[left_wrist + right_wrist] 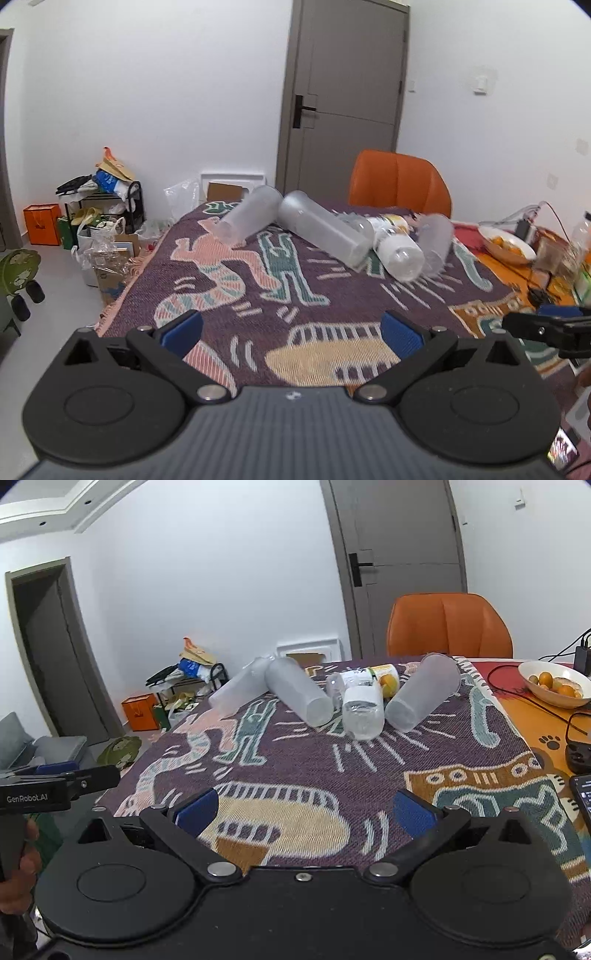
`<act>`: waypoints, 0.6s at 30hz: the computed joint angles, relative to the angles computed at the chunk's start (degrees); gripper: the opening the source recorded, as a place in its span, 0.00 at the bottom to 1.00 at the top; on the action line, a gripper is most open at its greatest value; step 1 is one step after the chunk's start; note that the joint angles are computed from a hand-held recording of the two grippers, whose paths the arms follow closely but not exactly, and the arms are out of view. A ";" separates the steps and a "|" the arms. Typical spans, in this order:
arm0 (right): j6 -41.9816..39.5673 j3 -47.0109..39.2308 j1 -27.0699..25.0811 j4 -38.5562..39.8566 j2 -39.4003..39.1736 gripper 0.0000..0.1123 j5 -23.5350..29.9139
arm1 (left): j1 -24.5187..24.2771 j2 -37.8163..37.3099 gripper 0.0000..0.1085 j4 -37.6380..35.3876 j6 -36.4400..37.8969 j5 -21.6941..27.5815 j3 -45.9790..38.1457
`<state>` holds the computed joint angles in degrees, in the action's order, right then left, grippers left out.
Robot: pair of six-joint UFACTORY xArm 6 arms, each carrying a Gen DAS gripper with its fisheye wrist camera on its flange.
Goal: Flip cup upright
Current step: 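Move the right tool to the lying Vitamin C bottle and close on it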
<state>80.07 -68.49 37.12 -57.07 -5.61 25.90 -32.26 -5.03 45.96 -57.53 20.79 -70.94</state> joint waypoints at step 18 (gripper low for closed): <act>-18.33 -19.67 -9.78 25.84 17.34 0.84 -5.98 | 3.87 18.03 0.94 -14.14 10.62 4.06 -21.73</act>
